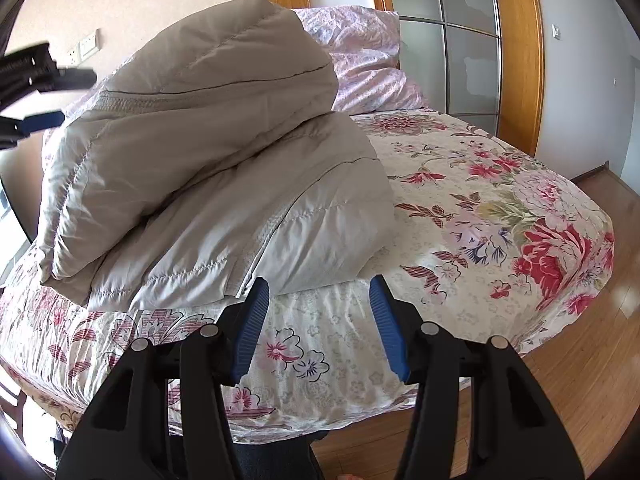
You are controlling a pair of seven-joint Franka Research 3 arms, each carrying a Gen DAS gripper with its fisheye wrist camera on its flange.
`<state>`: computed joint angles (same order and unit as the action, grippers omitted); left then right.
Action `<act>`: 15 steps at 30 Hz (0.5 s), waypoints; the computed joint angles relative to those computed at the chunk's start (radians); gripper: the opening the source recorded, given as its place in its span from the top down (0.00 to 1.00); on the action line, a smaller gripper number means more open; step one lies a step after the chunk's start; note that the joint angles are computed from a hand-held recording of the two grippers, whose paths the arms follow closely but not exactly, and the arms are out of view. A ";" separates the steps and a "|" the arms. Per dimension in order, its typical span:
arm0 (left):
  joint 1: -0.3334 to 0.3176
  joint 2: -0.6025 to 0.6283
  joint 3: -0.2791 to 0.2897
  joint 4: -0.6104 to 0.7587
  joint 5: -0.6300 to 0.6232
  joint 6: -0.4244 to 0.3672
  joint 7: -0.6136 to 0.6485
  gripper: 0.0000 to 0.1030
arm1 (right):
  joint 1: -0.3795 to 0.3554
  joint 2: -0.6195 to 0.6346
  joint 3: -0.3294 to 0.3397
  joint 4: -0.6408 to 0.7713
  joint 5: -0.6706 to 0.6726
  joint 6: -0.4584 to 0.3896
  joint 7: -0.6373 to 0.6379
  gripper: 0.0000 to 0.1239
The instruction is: Fold large clothes
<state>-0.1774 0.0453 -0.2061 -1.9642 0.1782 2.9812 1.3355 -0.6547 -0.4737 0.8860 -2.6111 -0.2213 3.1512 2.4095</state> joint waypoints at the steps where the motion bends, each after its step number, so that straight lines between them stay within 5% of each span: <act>1: 0.001 0.009 0.008 0.006 0.020 -0.005 -0.027 0.20 | 0.000 -0.002 0.000 -0.001 0.000 0.000 0.001 0.56; 7: 0.030 0.091 -0.033 0.062 -0.100 -0.068 0.078 0.20 | -0.009 0.000 0.005 0.003 -0.003 0.002 -0.002 0.56; 15: -0.039 0.152 -0.004 0.110 0.074 -0.078 -0.011 0.20 | -0.012 -0.014 0.004 0.005 -0.010 -0.008 -0.005 0.56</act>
